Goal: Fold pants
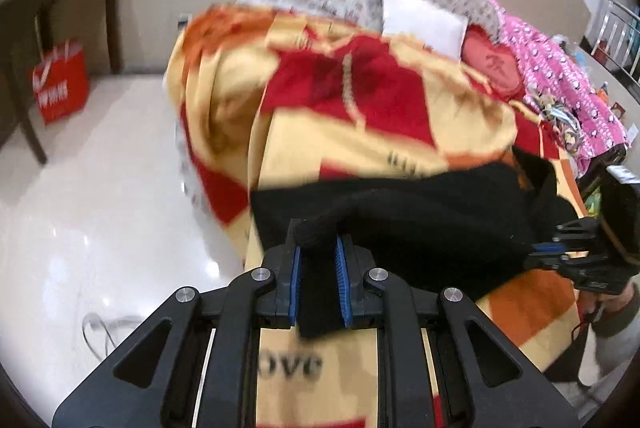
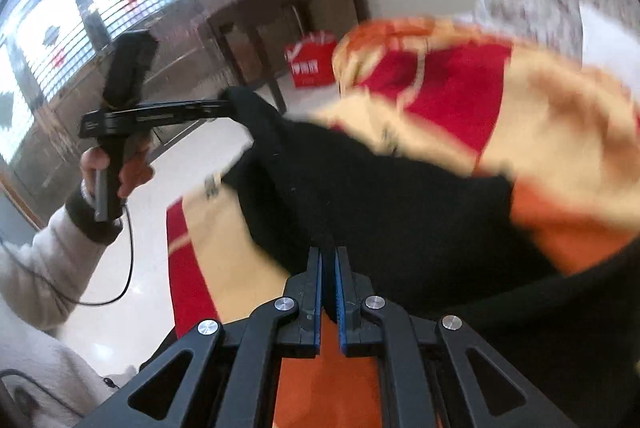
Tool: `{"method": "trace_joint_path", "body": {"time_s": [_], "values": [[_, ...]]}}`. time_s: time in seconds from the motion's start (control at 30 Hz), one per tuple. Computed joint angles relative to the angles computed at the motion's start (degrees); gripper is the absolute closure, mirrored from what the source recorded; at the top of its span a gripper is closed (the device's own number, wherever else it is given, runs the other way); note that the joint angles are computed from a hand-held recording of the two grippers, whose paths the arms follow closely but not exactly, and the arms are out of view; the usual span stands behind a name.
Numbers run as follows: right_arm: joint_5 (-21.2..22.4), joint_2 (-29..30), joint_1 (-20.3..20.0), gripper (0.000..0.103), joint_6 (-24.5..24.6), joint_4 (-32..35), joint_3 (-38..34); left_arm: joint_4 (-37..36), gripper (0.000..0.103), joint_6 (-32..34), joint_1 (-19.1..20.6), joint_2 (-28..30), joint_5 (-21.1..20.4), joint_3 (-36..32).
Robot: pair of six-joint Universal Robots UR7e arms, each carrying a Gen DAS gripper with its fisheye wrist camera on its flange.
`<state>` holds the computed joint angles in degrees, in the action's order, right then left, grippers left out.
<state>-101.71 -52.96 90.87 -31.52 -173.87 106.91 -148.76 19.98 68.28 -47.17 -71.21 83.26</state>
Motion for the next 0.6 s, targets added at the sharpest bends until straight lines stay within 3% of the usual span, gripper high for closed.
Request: {"method": "trace_joint_path", "body": {"time_s": [0.1,0.2,0.37,0.47,0.6], "values": [[0.88,0.68,-0.98,0.097,2.08,-0.36,-0.22,-0.22,0.088,-3.08,0.31,-1.43,1.79,2.04],[0.11,-0.98,-0.68,0.089,3.09,-0.14,0.58,-1.6,0.086,-5.31,-0.15,-2.89,3.8,3.54],[0.51,-8.03,-1.47,0.076,4.79,-8.09,6.99,-4.59,0.076,-4.34,-2.23,-4.36,5.3,5.57],[-2.27,-11.59,-3.22,0.065,8.51,-14.23,9.38,-5.26,0.066,-4.41,-3.42,-4.31,3.35,5.95],[-8.93,-12.37,-4.72,0.064,13.9,-15.68,7.19,-5.86,0.065,-4.34,-5.21,-3.21,1.21,5.95]]}}
